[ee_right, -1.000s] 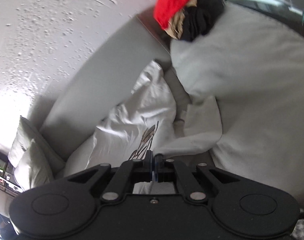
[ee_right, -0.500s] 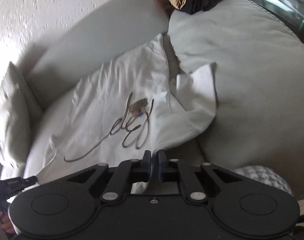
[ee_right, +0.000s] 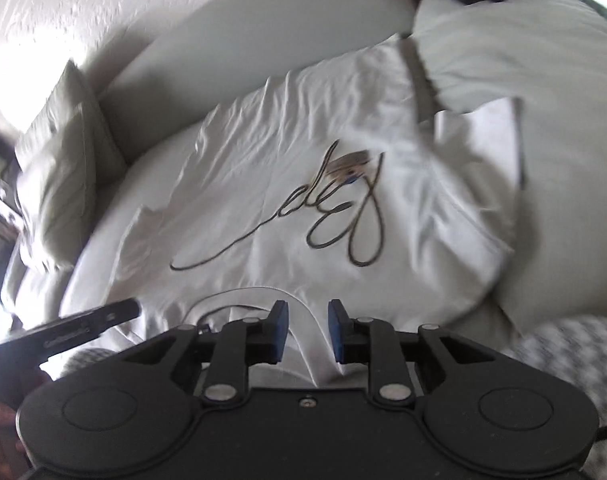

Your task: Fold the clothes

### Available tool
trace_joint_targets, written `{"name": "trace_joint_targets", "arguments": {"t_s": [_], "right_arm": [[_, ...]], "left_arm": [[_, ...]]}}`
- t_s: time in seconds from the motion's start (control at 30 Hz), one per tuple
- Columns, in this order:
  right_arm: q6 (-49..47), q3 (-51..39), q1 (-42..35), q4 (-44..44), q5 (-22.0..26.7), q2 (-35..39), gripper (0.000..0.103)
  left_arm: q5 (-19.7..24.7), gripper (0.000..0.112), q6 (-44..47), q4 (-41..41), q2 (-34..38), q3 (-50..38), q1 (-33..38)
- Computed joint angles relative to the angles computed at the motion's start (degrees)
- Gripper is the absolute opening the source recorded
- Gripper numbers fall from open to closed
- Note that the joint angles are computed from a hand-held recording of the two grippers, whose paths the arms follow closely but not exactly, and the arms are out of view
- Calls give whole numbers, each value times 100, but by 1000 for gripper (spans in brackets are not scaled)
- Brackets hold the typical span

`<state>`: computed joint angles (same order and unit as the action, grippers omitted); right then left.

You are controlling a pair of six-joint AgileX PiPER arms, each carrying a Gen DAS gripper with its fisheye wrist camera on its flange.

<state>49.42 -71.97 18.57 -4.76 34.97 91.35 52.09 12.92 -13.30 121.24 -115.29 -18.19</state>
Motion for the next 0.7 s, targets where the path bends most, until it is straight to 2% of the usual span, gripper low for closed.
{"name": "trace_joint_targets", "arguments": {"t_s": [0.07, 0.13, 0.17, 0.23, 0.33, 0.4, 0.47, 0.5, 0.53, 0.57, 0.63, 0.7], "right_arm": [[-1, -233, 35, -155, 63, 276, 22], [-67, -388, 74, -267, 161, 472, 23], [-143, -314, 118, -238, 218, 447, 23], [-286, -170, 209, -187, 334, 400, 21], [-655, 39, 318, 79, 659, 75, 21], [-820, 226, 111, 558, 751, -256, 21], [-775, 644, -235, 948, 277, -698, 21], [-584, 829, -376, 875, -5, -884, 22], [-319, 951, -500, 656, -234, -1004, 25], [31, 1020, -623, 349, -383, -1081, 34], [535, 1142, -972, 13, -665, -1164, 37], [584, 1267, -1446, 176, -993, -1162, 37]], "left_arm": [[33, 26, -138, 201, 293, -286, -187], [301, 23, -319, 463, 598, -579, -302], [281, 21, -320, 526, 582, -455, -328], [9, 21, -114, 546, 204, 244, -342], [234, 21, 274, 410, -239, 728, -256], [456, 17, 442, 113, -345, 727, -98], [230, 17, 500, -94, -455, 778, -17], [77, 17, 502, -159, -483, 774, -9], [-57, 17, 482, -204, -463, 712, -30], [-110, 18, 474, -257, -394, 586, -61], [-53, 18, 449, -310, -164, 243, -162], [75, 18, 381, -309, 104, -127, -276]]}}
